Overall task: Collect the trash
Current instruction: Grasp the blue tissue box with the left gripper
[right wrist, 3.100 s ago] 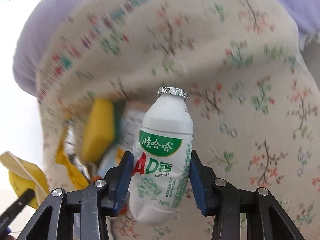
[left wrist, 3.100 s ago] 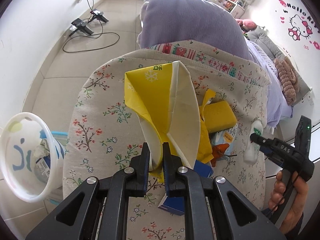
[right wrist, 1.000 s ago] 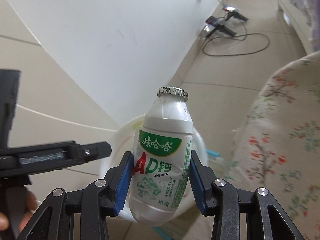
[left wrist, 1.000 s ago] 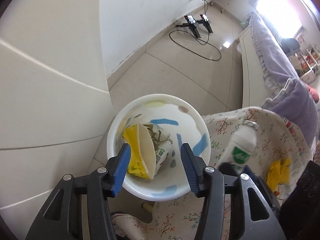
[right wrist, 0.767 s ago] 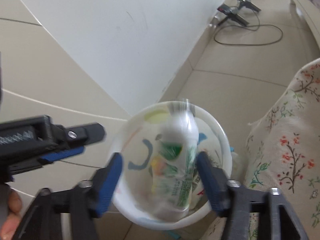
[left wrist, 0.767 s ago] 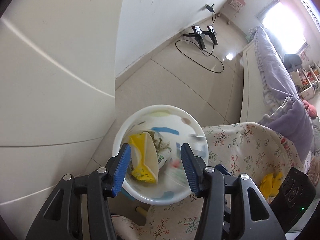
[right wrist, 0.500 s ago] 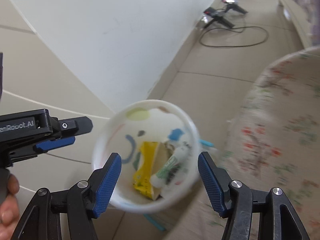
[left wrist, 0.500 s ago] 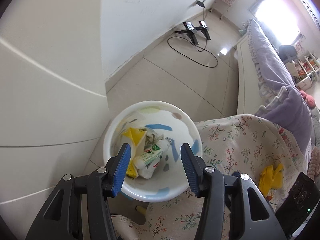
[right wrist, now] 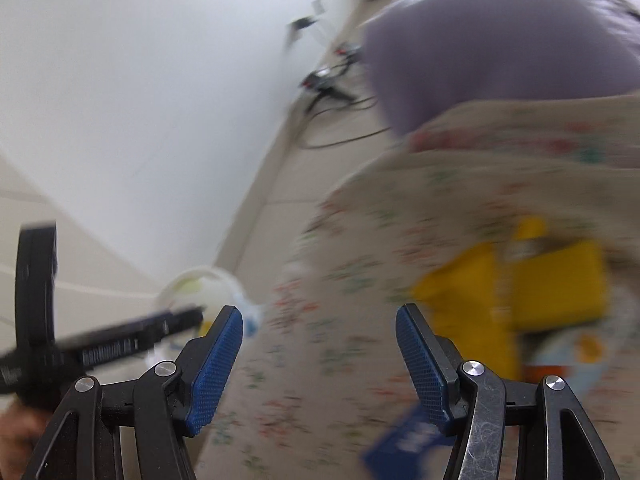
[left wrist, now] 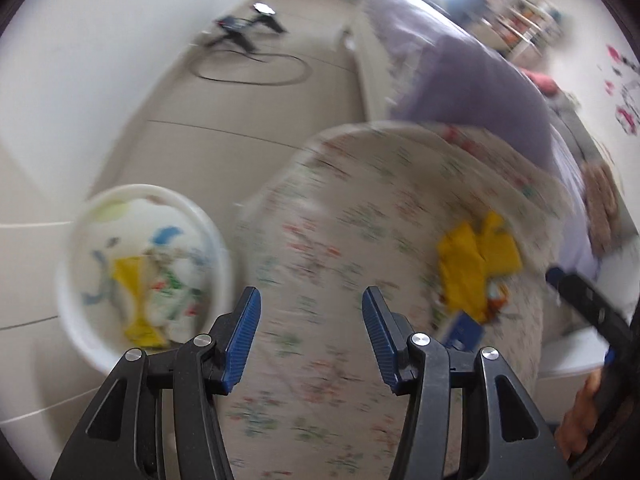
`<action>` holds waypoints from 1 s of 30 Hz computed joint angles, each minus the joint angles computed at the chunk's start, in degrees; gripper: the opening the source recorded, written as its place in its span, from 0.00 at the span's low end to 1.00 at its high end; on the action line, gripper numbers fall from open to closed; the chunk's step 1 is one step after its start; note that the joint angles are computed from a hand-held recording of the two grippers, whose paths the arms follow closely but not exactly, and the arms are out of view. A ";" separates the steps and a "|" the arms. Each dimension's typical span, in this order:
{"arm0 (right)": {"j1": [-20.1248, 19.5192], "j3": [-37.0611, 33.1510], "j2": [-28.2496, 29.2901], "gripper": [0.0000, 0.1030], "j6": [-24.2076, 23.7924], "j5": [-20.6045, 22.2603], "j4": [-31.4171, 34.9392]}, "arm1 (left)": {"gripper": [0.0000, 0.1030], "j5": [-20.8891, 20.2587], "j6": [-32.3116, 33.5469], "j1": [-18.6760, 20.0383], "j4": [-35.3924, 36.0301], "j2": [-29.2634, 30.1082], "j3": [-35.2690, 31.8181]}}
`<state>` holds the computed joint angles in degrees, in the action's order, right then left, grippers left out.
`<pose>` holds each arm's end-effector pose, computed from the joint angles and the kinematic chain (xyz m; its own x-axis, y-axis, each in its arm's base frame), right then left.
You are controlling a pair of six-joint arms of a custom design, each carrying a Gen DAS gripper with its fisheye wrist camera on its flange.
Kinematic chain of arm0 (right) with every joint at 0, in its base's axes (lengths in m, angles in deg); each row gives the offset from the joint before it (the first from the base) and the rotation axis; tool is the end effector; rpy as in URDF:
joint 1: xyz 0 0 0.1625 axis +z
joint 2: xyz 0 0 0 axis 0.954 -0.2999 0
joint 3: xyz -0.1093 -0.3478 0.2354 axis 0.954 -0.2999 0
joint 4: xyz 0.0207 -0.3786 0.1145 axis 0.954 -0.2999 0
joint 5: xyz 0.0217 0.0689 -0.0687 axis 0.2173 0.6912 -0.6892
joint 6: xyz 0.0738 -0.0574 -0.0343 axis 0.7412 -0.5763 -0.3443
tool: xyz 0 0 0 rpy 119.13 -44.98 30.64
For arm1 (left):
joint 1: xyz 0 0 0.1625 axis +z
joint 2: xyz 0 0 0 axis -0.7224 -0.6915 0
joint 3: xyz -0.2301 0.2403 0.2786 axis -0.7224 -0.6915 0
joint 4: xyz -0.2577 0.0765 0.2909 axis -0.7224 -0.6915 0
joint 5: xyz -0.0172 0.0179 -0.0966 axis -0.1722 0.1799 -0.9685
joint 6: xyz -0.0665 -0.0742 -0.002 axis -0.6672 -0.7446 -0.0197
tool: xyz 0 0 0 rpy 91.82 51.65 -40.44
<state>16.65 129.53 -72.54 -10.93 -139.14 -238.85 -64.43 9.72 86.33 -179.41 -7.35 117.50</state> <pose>0.0937 -0.3119 0.3513 -0.9289 0.2053 0.3084 -0.0692 0.7216 -0.6888 -0.3318 -0.5002 0.0585 -0.8578 0.3595 -0.3673 0.4101 0.9095 -0.0676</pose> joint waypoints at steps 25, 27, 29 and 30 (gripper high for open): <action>-46.15 2.71 -26.00 0.69 -6.38 27.64 26.44 | 0.42 -5.20 7.89 -8.95 4.58 14.66 -4.88; -46.10 3.06 -25.73 0.69 -6.26 26.79 25.69 | 0.42 -5.37 7.32 -8.61 3.78 13.89 -4.52; -45.17 3.40 -25.00 0.69 -6.21 25.61 24.96 | 0.41 -5.19 7.20 -8.38 2.87 12.86 -3.82; -44.85 3.48 -24.63 0.69 -6.26 25.43 24.94 | 0.41 -5.54 7.01 -8.22 2.48 12.47 -3.62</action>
<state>-28.20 133.00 -97.17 -17.19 -113.71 -213.91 -69.98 16.72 78.11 -176.93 5.12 113.88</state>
